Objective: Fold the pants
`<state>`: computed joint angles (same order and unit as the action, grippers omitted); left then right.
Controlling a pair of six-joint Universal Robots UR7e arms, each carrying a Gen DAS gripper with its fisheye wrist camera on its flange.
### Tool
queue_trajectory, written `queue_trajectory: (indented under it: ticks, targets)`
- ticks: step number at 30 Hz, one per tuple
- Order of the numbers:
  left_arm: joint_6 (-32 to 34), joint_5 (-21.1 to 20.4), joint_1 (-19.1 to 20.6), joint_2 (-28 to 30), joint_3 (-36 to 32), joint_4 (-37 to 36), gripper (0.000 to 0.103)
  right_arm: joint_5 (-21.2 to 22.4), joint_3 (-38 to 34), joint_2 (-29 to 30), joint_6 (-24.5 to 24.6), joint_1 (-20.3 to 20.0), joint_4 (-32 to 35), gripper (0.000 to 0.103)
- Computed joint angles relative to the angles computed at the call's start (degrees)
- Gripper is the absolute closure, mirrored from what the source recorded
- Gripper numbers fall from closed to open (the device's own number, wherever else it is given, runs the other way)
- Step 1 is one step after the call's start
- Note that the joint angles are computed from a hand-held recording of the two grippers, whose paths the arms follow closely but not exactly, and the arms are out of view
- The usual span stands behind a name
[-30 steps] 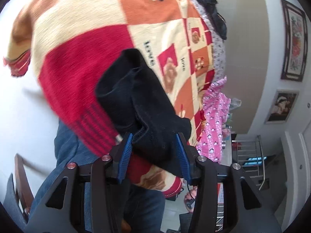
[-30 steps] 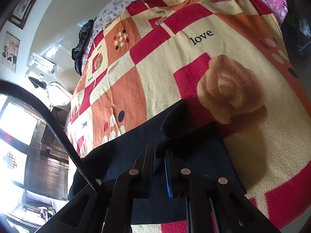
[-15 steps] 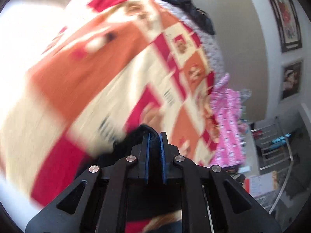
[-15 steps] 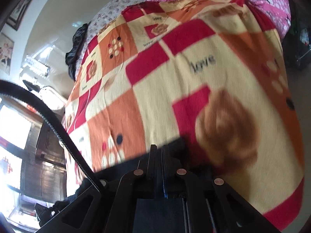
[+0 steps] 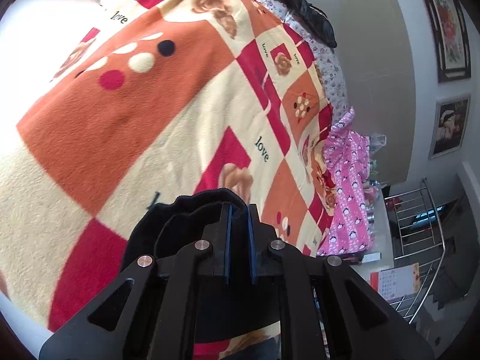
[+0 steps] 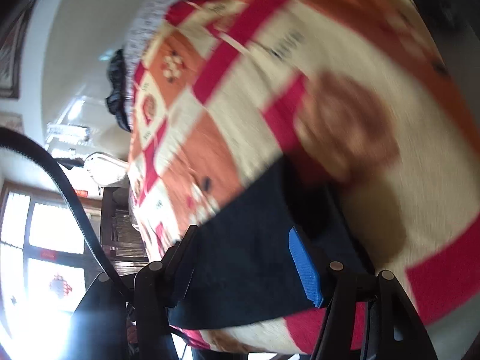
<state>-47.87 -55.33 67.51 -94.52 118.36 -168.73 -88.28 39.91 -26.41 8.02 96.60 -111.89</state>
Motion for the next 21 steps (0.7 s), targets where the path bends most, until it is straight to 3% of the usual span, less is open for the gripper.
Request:
queue_trajectory:
  ticks: [5, 7, 12, 14, 17, 21]
  targets:
    - [0.71, 0.64, -0.71, 0.14, 0.59, -0.18, 0.095, 6.45, 4.90, 0.06, 0.24, -2.58, -7.64, 0.044]
    - [1.04, 0.64, -0.62, 0.67, 0.32, -0.63, 0.095, 6.96, 3.43, 1.39, -1.39, -2.22, -8.50, 0.044]
    - [1.86, -1.63, 0.28, 1.65, -0.97, 0.45, 0.095, -0.57, -8.48, 8.27, -9.45, 1.07, 0.22, 0.069]
    - [1.22, -2.03, 0.65, 1.98, -1.52, 1.75, 0.092, -4.99, -11.52, 10.22, -10.80, 1.99, 1.64, 0.089]
    - [-1.14, -3.75, 2.07, 2.44, -2.45, 4.25, 0.078, -7.28, -11.24, 9.92, -12.79, 2.85, 0.40, 0.096]
    - [-3.83, -6.02, 3.87, 3.04, -3.23, 6.57, 0.062, -8.22, -10.57, 9.16, -16.63, 4.24, -1.11, 0.097]
